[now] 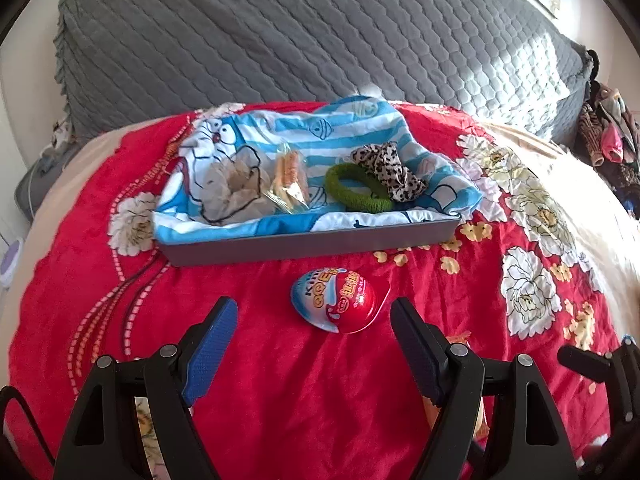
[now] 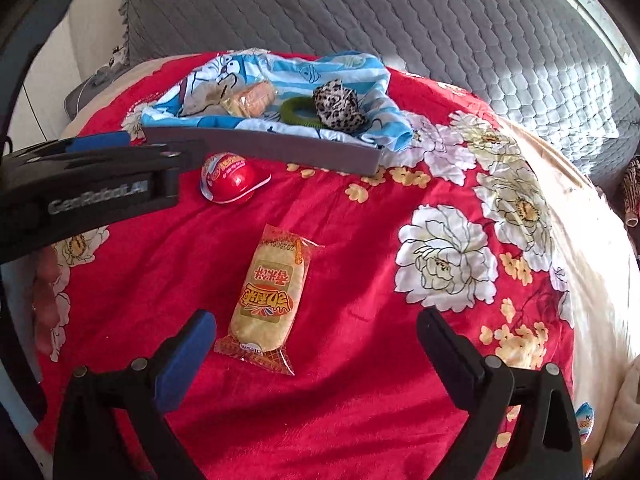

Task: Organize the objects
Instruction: 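Move the left tool toward the Kinder egg while the right tool approaches the packaged yellow cake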

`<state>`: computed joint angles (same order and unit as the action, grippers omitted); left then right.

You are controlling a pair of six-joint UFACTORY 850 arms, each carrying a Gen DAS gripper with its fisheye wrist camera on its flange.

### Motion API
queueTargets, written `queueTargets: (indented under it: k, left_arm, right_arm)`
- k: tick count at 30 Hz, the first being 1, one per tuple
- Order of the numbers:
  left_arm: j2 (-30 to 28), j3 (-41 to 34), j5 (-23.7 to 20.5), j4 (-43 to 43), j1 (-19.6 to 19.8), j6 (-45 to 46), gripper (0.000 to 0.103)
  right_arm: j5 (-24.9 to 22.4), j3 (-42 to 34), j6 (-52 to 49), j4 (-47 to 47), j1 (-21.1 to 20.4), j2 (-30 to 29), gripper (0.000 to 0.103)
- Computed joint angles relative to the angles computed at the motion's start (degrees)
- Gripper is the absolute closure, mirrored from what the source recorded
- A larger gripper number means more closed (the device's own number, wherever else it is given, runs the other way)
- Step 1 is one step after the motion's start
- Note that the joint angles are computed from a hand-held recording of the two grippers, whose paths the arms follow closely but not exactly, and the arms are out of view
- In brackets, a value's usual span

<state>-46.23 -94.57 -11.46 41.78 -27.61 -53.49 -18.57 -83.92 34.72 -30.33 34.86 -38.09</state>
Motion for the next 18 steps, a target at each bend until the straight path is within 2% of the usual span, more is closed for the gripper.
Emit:
queueTargets:
  k: [3,10,18]
  left_arm:
    - [-1.7,-1.91,-0.28,-0.96,-0.17,1.91,0.023]
    - [-5.15,-6.13,-0.97,-11.4,0.17,12.37,0.023]
    - [-8.81,-10.33,-2.27,-19.03,0.53,19.13,0.023]
  right_arm:
    - [-0.25,-0.73,-1.36,1.24,0.05,-0.78,0.002]
    - [-2.01,-3.32,-3.4,3.3,-0.07,-3.33,0.002]
    - [-3.09,-5.69,-6.42,6.42,-0.51,-5.5,0.002]
